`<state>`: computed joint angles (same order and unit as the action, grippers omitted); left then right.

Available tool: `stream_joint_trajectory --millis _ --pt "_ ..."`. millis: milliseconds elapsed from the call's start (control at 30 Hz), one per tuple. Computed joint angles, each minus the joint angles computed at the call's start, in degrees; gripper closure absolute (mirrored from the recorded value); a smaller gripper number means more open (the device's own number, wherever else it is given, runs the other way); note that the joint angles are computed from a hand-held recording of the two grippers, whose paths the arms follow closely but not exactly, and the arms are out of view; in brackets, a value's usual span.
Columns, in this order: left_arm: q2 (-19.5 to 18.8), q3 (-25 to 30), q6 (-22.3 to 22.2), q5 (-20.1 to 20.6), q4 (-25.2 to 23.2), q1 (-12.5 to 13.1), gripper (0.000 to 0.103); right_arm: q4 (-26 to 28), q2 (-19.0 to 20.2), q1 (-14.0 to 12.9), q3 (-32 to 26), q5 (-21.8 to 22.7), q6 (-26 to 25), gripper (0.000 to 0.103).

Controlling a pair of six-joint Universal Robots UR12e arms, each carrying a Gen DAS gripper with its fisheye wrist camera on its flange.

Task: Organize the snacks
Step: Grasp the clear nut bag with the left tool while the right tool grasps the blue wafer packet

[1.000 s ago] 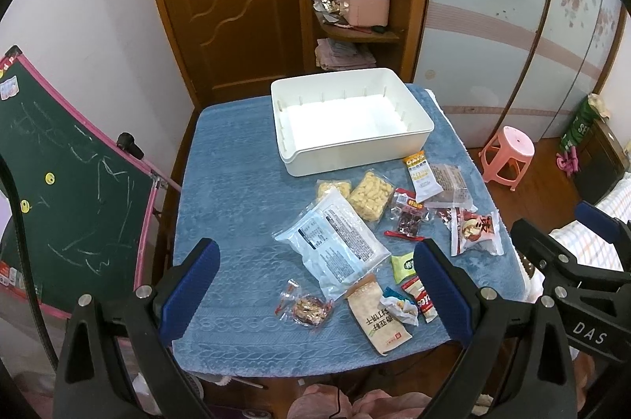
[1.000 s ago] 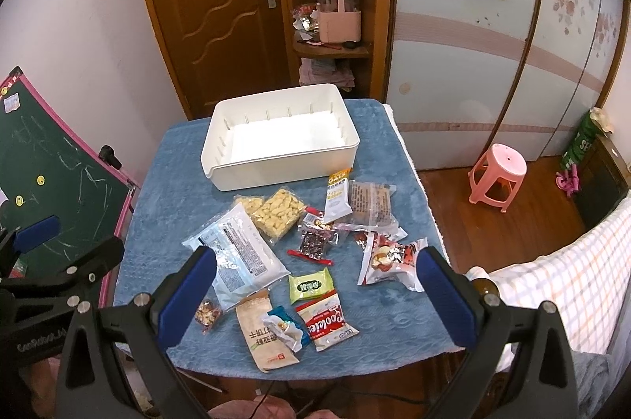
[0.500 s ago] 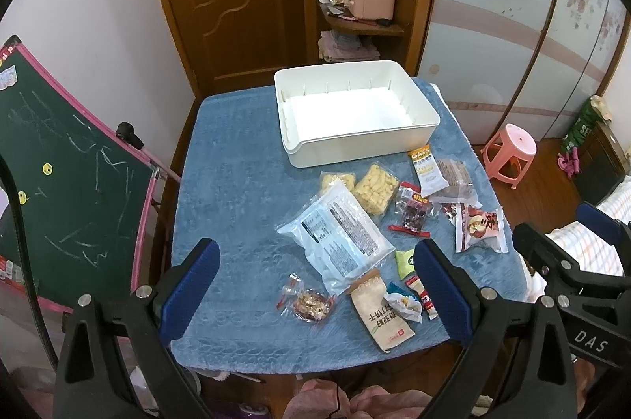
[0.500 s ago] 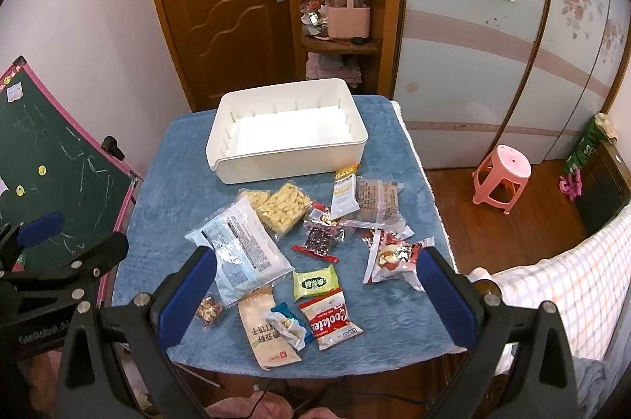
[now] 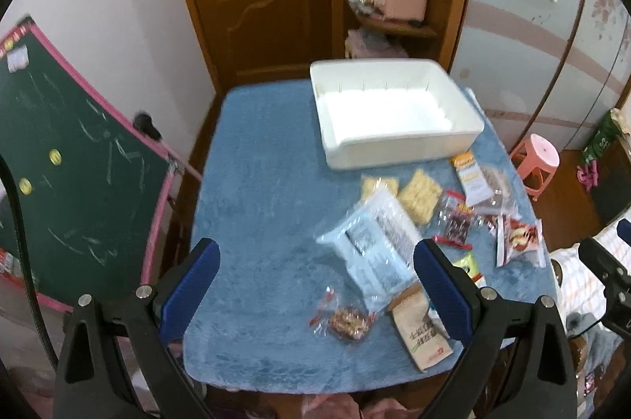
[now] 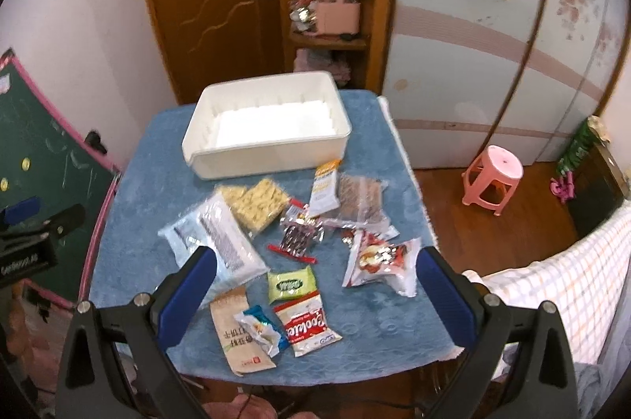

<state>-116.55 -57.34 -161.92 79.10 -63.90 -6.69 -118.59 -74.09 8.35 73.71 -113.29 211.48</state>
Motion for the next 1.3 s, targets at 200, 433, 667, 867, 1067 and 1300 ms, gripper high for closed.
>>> stream_joint_trajectory --millis 200,433,667,867,1067,1300 --pt "-1.8 0.4 0.6 -0.4 -7.4 0.5 0.005 -1.7 0.8 0.0 2.5 4.3 -6.5 0.006" --pt "-3.3 -1.4 -0.7 1.5 -11.0 0.5 0.005 -1.0 2.0 -0.7 5.1 14.2 -12.1 0.031" --pt "-5.6 -0.9 -5.9 1.5 -18.0 0.5 0.005 0.9 3.6 -1.2 6.0 18.3 -16.7 0.034" --pt "-7.1 -0.6 -11.6 1.7 -19.9 0.3 0.006 2.5 5.8 -0.9 5.2 18.9 -22.0 0.035" --pt "-8.3 0.4 -17.4 0.6 -23.1 0.3 0.007 4.5 7.1 -0.2 4.8 17.9 -26.5 0.045" --pt "-8.9 0.5 -21.3 0.9 -25.8 -0.2 0.007 3.1 7.2 0.1 6.2 19.0 -29.0 0.051"
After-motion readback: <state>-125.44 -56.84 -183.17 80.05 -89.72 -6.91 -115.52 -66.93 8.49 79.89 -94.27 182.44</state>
